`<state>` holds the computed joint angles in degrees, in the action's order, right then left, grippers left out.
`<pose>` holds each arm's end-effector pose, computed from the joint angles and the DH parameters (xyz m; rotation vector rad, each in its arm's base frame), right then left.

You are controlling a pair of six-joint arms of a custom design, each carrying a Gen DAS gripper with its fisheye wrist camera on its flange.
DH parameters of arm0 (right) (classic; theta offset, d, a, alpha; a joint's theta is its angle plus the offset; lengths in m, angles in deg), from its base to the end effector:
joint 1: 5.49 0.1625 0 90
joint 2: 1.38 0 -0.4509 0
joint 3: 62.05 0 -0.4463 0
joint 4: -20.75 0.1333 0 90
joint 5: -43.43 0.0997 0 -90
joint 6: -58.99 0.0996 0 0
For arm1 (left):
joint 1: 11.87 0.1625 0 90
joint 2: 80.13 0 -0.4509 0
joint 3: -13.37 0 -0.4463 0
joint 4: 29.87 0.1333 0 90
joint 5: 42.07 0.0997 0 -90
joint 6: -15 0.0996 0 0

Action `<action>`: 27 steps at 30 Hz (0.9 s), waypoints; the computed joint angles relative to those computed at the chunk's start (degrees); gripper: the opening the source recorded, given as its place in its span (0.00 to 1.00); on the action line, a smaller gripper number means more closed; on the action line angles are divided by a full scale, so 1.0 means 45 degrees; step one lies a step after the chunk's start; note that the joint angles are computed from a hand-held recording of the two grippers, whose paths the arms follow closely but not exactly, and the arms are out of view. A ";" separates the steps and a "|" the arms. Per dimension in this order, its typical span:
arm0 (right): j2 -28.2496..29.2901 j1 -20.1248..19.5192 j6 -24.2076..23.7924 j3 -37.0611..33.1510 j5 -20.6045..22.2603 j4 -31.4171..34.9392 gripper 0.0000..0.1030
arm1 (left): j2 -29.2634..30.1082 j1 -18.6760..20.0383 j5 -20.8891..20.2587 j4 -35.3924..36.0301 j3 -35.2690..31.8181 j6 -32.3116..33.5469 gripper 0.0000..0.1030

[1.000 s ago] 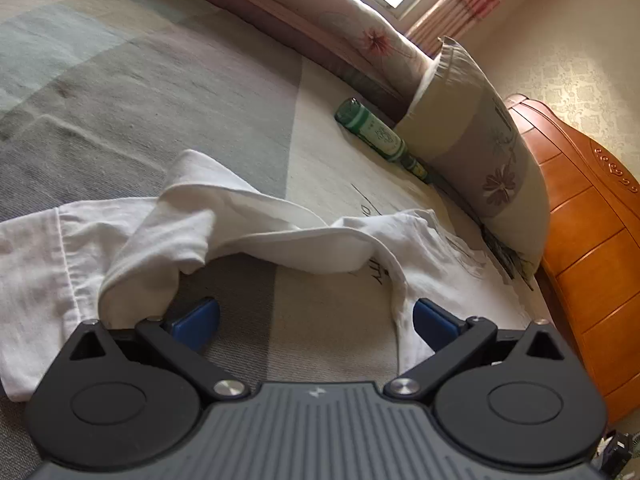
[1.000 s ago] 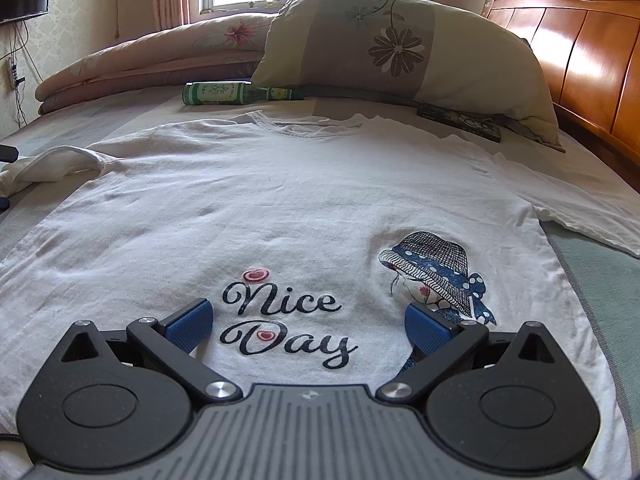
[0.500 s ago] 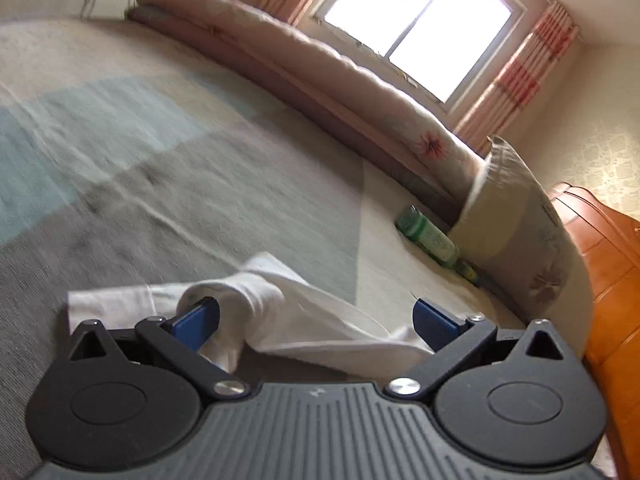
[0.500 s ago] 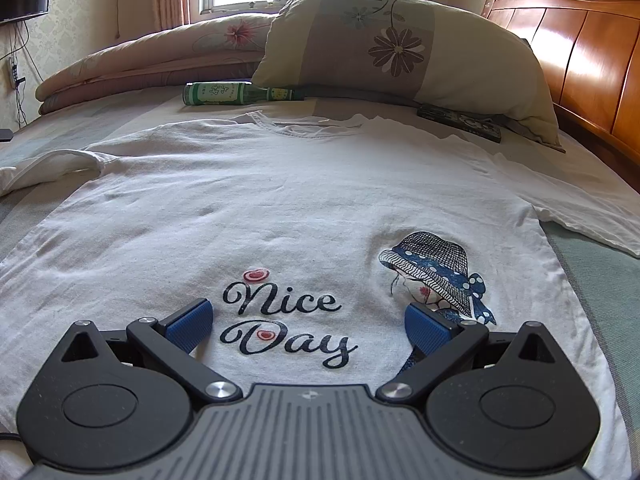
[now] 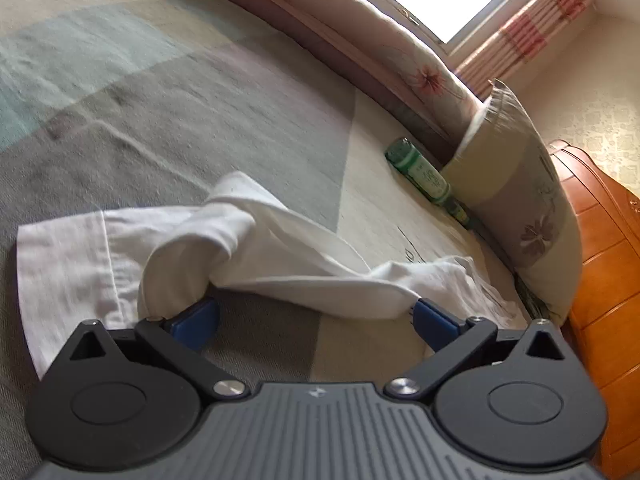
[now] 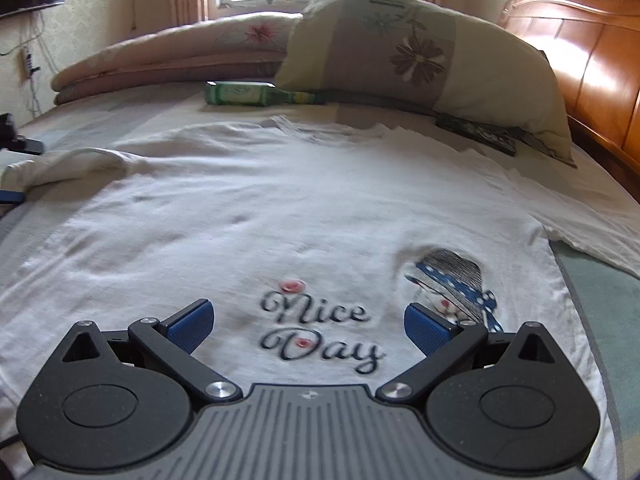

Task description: Fold clothes

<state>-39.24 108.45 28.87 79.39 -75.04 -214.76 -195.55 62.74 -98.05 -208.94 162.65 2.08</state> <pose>0.2342 -0.3160 0.0069 0.9075 -2.3065 0.9101 0.1022 -0.3411 0.3559 -0.3382 2.4520 -1.4221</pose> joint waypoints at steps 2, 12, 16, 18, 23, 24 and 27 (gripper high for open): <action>-0.0047 0.0326 -0.0044 0.0048 0.0585 0.0130 1.00 | 0.0975 0.0340 -0.0090 -0.2071 0.0036 0.0318 0.99; 0.0375 0.1323 -0.0007 -0.0278 0.0541 0.0685 1.00 | 0.2058 0.0338 0.1642 -0.6394 -0.0104 0.2741 0.99; 0.0428 0.1358 0.0573 -0.0430 0.0456 0.1040 1.00 | 0.2166 -0.0417 0.2641 -0.8342 0.0116 0.4539 0.99; 0.0507 0.1425 0.0627 -0.0474 0.0368 0.1030 1.00 | 0.2520 -0.0937 0.3455 -1.0119 0.0186 0.5727 0.99; 0.0594 0.1576 0.0575 -0.0521 0.0175 0.1008 1.00 | 0.3360 -0.2000 0.5355 -1.4560 -0.0147 0.9432 0.99; 0.0585 0.1581 0.0574 -0.0514 0.0177 0.1033 1.00 | 0.3171 -0.1978 0.5643 -1.4353 -0.0199 0.9264 0.99; 0.0587 0.1605 0.0587 -0.0521 0.0142 0.1072 1.00 | 0.2471 -0.1856 0.6543 -1.3684 -0.0252 0.8142 0.99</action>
<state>-36.60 115.68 31.52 77.04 -74.41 -209.94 -184.43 54.39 -68.61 -270.51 161.52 38.72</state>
